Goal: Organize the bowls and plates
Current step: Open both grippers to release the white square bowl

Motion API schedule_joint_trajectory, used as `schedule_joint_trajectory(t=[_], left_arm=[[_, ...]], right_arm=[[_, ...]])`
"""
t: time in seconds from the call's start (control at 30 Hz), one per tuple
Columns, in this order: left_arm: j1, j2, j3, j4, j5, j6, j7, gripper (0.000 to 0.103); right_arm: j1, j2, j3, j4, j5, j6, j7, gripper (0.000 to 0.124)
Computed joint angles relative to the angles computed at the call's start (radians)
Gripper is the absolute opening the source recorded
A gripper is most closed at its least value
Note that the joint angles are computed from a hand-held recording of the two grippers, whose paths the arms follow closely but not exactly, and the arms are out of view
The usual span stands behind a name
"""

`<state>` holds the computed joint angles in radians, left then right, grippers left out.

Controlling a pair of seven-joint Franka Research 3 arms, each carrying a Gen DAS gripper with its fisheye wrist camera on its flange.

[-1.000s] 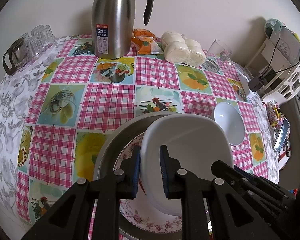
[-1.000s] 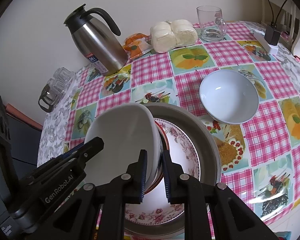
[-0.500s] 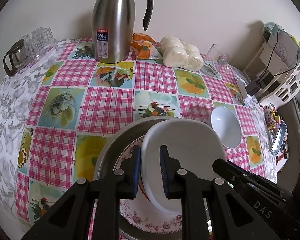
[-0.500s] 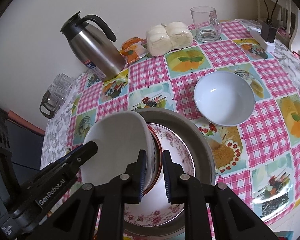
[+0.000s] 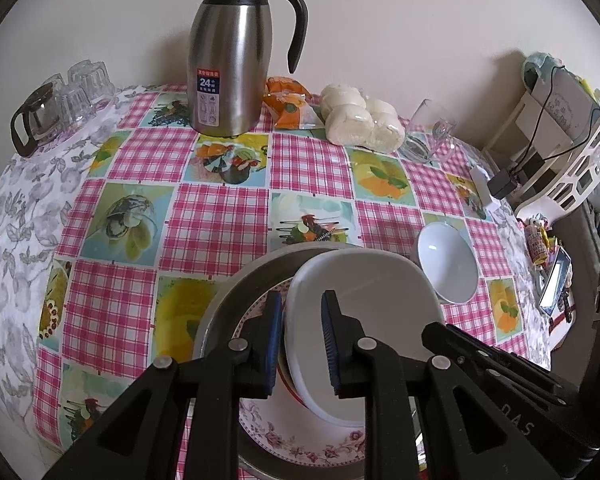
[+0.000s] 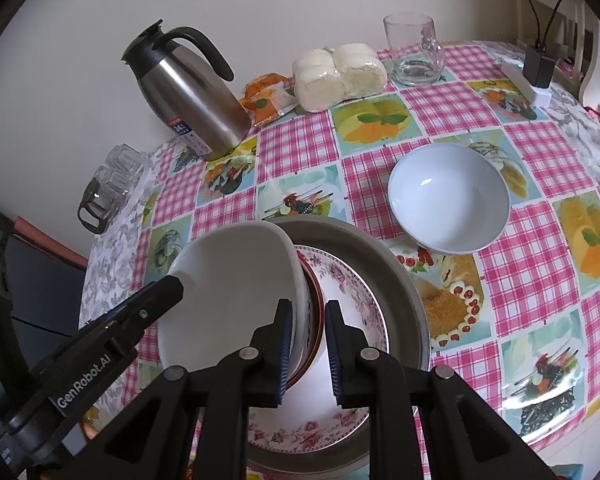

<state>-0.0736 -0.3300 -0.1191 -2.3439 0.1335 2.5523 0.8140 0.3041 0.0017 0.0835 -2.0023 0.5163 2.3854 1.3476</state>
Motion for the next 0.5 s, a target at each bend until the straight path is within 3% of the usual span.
schedule_joint_trajectory(t=[0.07, 0.17, 0.3, 0.37, 0.5], left_arm=[[0.007, -0.003, -0.005, 0.000, 0.012, -0.002, -0.014, 0.025], [0.023, -0.016, -0.017, -0.003, 0.050, -0.007, -0.055, 0.045], [0.034, -0.034, -0.017, -0.012, 0.076, -0.004, -0.093, 0.054], [0.036, -0.039, -0.016, -0.016, 0.084, -0.004, -0.104, 0.056], [0.048, -0.039, -0.021, -0.013, 0.111, -0.026, -0.134, 0.071]], right_arm=[[0.001, -0.007, 0.000, -0.005, 0.000, 0.012, -0.004, 0.019], [0.002, -0.018, 0.001, -0.015, -0.010, 0.042, 0.001, 0.019], [0.004, -0.022, 0.002, -0.021, -0.038, 0.067, 0.025, 0.051], [0.005, -0.025, 0.002, -0.025, -0.050, 0.078, 0.032, 0.056], [0.006, -0.027, 0.002, -0.028, -0.058, 0.091, 0.035, 0.070]])
